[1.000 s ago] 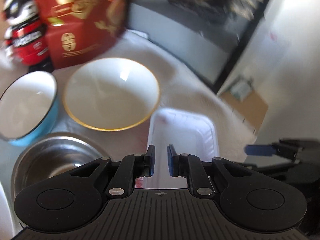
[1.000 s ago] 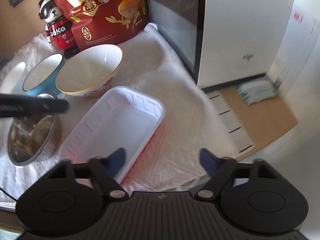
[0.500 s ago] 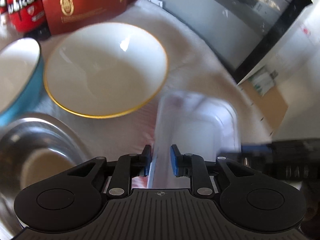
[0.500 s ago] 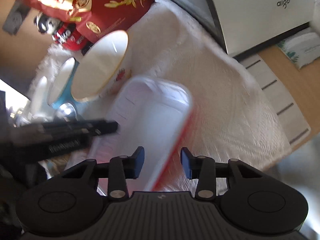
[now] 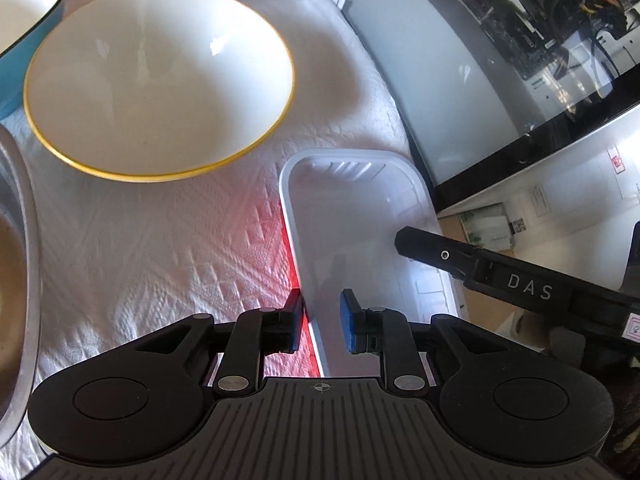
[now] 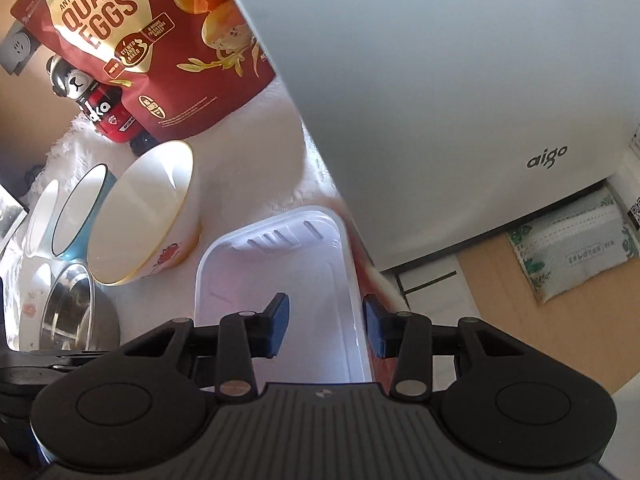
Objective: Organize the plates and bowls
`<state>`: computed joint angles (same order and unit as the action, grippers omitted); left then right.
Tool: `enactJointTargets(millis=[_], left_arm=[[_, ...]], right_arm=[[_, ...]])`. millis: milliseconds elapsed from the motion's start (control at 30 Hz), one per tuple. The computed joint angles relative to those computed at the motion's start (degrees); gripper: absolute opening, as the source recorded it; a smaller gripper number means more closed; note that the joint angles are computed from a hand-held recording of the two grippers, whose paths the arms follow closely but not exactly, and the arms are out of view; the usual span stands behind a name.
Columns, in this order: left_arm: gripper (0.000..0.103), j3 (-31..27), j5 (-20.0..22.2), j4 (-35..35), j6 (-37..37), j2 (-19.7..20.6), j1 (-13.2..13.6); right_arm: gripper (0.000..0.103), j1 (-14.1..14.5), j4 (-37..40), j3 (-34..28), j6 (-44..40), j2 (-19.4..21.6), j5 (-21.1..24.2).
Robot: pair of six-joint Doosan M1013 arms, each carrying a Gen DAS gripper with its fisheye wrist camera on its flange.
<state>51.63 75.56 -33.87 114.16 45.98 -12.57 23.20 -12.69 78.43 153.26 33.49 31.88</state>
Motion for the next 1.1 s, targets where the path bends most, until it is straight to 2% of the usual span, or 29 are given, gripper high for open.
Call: enactJointTargets(millis=[33,100,167,233,367,500,567,667,767,867,967,1033,1100], left_arm=[[0.022,0.1,0.1,-0.2,0.4,-0.2,0.2],[0.022,0.3,0.4,-0.6,1.4,-0.8,0.9],[0.022,0.8,0.3,-1.9,2.9,-1.6,1.9],[0.022,1.7,-0.3,-4.0,5.1,-2.7,3.3],[0.022,5.0,-3.7,-8.7,9.5,-5.6,6.8],[0.022,8.2,-10.8,-9.7,11.0,-8.1,11.0],[0.022,8.1,-12.5,-8.1,11.7,-8.0,12.8],[0.022,3.7,-9.7,-5.0,12.8,-5.6,14.8],[0.022,-1.0,-7.5,-5.4,16.0,-2.9,15.7],[0.022,-5.9,-6.2,-4.0,18.0,0.1,15.5],[0.022,-9.0,-6.1,-0.8,17.6,1.9,14.8],[0.022,-11.1,-5.3,-0.4,18.4,3.3,14.3],[0.022,-12.7,-4.9,1.2,17.5,4.4,13.7]], right_arm=[[0.041,0.0,-0.7,0.1,0.2,0.0,0.0],[0.042,1.0,-7.3,-0.3,4.1,0.0,2.0],[0.054,2.4,-15.3,-0.6,8.2,-0.1,4.8],[0.058,3.4,-20.3,-0.7,11.0,-0.3,6.6],[0.059,5.2,-27.4,-2.4,16.3,-0.1,11.0],[0.061,7.6,-31.5,-6.2,20.2,1.1,14.7],[0.064,8.7,-30.5,-8.9,21.0,2.3,15.4],[0.066,10.0,-26.4,-12.9,20.1,4.2,14.5],[0.066,11.0,-21.2,-18.0,20.4,6.9,15.2],[0.066,12.1,-18.0,-22.0,22.6,9.2,15.3],[0.067,13.1,-16.0,-27.5,18.4,12.1,21.0],[0.067,13.2,-14.6,-29.0,16.0,12.9,22.5],[0.068,13.1,-13.8,-28.6,15.3,12.8,21.8]])
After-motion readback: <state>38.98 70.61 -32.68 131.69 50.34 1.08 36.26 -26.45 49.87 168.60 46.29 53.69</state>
